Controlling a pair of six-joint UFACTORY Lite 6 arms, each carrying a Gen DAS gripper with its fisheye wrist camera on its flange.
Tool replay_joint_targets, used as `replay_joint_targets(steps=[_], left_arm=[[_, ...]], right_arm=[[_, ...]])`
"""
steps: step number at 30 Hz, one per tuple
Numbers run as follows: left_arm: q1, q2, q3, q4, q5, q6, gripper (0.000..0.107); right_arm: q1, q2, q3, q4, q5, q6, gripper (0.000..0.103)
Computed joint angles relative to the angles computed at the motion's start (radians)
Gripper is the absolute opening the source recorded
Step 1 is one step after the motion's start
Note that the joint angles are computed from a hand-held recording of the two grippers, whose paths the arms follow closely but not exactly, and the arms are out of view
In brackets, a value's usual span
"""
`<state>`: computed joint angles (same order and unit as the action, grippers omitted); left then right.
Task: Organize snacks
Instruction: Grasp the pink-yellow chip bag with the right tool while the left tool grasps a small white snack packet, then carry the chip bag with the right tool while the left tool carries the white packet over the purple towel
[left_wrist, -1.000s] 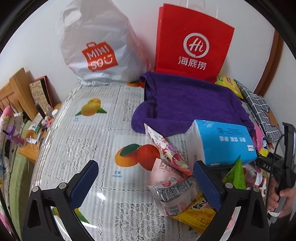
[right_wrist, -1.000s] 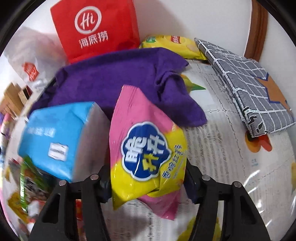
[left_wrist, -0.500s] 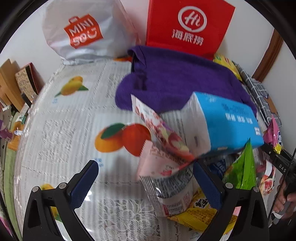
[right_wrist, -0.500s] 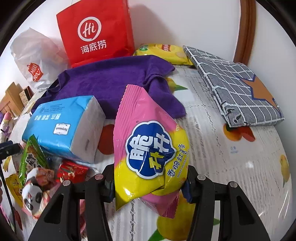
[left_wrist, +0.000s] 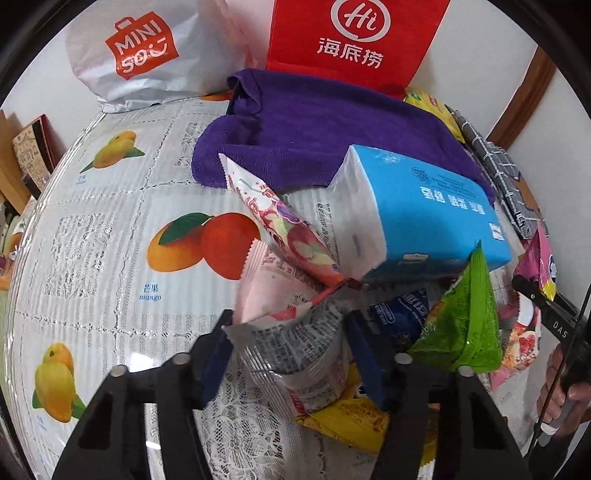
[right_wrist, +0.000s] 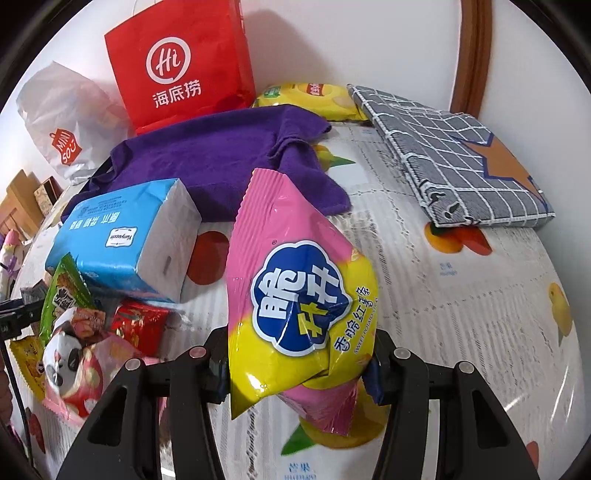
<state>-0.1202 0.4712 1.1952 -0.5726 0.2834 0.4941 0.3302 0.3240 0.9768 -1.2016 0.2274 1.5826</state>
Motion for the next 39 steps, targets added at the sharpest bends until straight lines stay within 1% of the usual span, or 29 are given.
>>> replay_joint_targets(steps=[1,3,7,11,12,15,18,21,24,27,29,33,36,39], left_arm=[[0.006,-0.005,-0.002,-0.01,0.005,0.011,0.046],[0.02,-0.024,-0.017,-0.03,0.013,0.032,0.037],[0.053,-0.065,-0.055,-0.115,0.031,0.12,0.028],[0.076,-0.134,-0.12,-0.166,0.027,0.178,0.026],[0.079,-0.158,-0.141,-0.175,0.02,0.19,0.022],[0.084,-0.209,-0.181,-0.143,0.012,0.165,0.022],[0.086,-0.27,-0.231,-0.166,0.003,0.195,0.021],[0.092,-0.331,-0.272,-0.201,0.017,0.234,0.021],[0.086,-0.38,-0.292,-0.204,0.031,0.233,0.021],[0.063,-0.43,-0.305,-0.163,0.041,0.184,0.021],[0.042,-0.454,-0.3,-0.122,0.051,0.137,0.021],[0.002,-0.488,-0.274,-0.055,0.075,0.055,0.021],[-0.027,-0.493,-0.228,0.003,0.095,-0.012,0.021],[-0.038,-0.482,-0.175,0.014,0.118,-0.027,0.021]], right_arm=[[0.002,-0.013,-0.011,-0.001,0.004,0.004,0.053],[0.007,-0.04,-0.034,-0.016,0.012,0.028,0.053],[0.019,-0.092,-0.074,-0.03,0.022,0.063,0.053],[0.041,-0.143,-0.104,-0.019,0.043,0.068,0.053],[0.052,-0.16,-0.112,-0.02,0.052,0.072,0.053],[0.084,-0.202,-0.135,-0.005,0.079,0.069,0.053],[0.117,-0.239,-0.151,0.027,0.107,0.05,0.053],[0.146,-0.272,-0.166,0.059,0.135,0.033,0.053],[0.171,-0.311,-0.181,0.103,0.152,0.006,0.053],[0.207,-0.342,-0.182,0.135,0.19,-0.019,0.053],[0.227,-0.354,-0.171,0.165,0.22,-0.043,0.053],[0.24,-0.378,-0.144,0.234,0.225,-0.108,0.053],[0.257,-0.359,-0.086,0.269,0.254,-0.158,0.053],[0.254,-0.321,-0.013,0.306,0.289,-0.202,0.053]])
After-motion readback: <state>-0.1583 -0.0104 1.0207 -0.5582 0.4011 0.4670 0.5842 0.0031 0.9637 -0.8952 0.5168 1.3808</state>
